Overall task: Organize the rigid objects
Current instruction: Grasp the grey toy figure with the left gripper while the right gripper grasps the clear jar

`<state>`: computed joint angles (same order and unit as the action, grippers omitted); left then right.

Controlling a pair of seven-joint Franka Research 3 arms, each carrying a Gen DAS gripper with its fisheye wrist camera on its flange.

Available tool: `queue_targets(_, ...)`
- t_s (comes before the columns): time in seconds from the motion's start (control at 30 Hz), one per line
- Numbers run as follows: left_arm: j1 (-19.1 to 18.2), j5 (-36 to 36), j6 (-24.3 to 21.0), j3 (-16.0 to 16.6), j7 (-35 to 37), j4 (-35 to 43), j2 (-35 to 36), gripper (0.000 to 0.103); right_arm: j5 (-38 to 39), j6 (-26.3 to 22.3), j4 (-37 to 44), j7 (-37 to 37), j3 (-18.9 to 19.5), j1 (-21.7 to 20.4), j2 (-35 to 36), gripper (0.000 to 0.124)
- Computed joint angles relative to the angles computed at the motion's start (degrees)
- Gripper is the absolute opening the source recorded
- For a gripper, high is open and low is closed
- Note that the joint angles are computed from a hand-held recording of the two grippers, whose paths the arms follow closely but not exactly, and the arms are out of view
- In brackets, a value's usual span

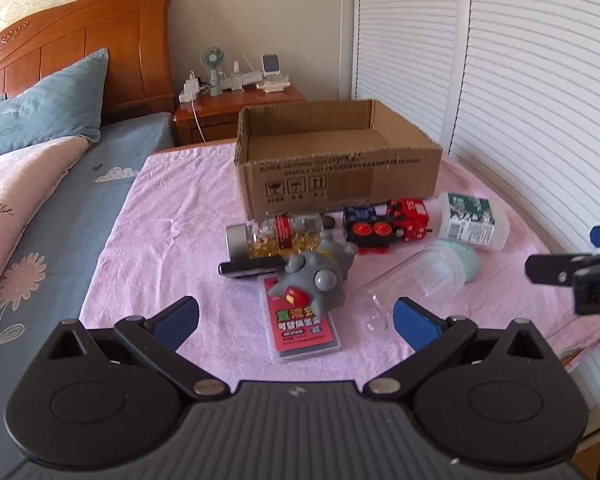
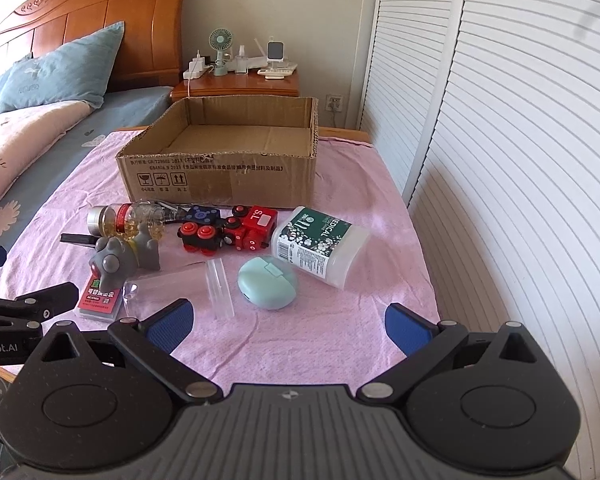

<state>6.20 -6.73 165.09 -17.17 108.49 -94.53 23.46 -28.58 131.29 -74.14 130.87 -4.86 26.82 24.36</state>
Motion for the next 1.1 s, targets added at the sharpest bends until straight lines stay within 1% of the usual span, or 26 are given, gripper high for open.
queue_targets(0.23,-0.6,1.4,-3.0,0.9,-0.5,4.0,4.5,0.102,1.5,0.7,-1.2,-1.1,0.1,-1.1,0.4,0.103)
queue_targets(0.4,-1.2,1.8,-6.2,1.4,-2.5,8.3,8.4,0.103,3.1,-0.4,-0.1,-2.2,0.1,-1.5,1.8,0.103)
queue_targets(0.57,-1.4,2.2,-7.4,1.4,-3.5,11.6,11.3,0.103,3.8,-0.1,1.1,-3.2,-0.3,-1.6,3.0,0.103)
queue_targets(0.63,-1.8,2.9,-8.4,1.9,-4.2,12.9,12.2,0.103,4.2,0.0,1.7,-3.9,-0.3,-1.6,3.6,0.103)
queue_targets(0.7,-1.9,3.4,-9.1,2.3,-4.7,13.6,12.7,0.103,4.4,0.0,2.2,-4.5,-0.4,-1.5,4.1,0.103)
queue_targets(0.83,-1.2,3.6,-8.7,2.5,-5.1,12.5,12.0,0.103,5.0,0.4,3.2,-6.2,-0.5,-1.5,4.9,0.103)
queue_targets(1.1,0.0,4.2,-9.6,3.8,-6.6,11.0,10.4,0.103,7.6,1.7,4.5,-11.8,0.2,-1.6,6.2,0.103)
